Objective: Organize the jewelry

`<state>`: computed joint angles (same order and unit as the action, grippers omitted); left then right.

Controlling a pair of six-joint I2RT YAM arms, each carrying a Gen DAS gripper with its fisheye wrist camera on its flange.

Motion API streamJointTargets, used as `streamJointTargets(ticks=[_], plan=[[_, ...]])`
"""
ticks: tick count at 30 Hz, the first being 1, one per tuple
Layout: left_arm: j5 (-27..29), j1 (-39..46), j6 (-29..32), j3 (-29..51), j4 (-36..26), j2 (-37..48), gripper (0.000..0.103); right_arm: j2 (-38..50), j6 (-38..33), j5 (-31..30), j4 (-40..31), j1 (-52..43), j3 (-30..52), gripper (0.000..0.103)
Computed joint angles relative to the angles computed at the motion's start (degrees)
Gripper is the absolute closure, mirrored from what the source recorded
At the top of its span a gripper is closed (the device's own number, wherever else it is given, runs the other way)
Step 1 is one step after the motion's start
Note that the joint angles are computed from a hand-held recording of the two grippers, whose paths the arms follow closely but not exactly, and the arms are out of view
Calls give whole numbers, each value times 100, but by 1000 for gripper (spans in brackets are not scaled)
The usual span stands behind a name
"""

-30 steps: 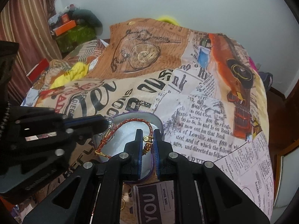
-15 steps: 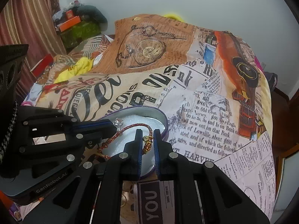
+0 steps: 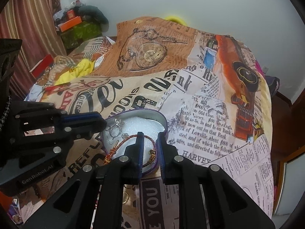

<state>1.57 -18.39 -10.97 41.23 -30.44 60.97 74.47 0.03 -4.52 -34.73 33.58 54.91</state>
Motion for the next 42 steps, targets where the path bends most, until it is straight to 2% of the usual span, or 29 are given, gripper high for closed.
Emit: streamJointTargets(ticks=[4,7,10,16,18,20,22,26,34,42], plan=[[-81,-44,-7,53,-237,-251,90,-208,40,52,-103,15,13,79],[-170,-116,-48,110,-436,-437,87,-359,81,65,-201,33,19,78],[-272,-192,-97,152,-620,-650,78,-531,116,120,-330,77,22,78],[-617,-550,-252,248,-1091,-1105,77,-953,235,140,-586,123,-5,78],[-731,-678,-315,260,-1231,-1238,73,-1084,279,130,-676,130,-27,75],[-837,-796,-378,261,-1351,-1364,69,-1230,347,160,-728,150,-82,61],[-961,-910,-442,236,-1460,-1486,67,-1409,406,224,-727,165,-180,56],[-1004,-943,-552,144,-1636,-1674,62,-1570,448,260,-854,118,-285,56],[-622,-804,-708,-295,-1704,-1786,62,-1660,498,154,-932,64,-707,56],[-533,-1497,-1241,-700,-1392,-1604,62,-1780,513,109,-994,148,-1151,56]])
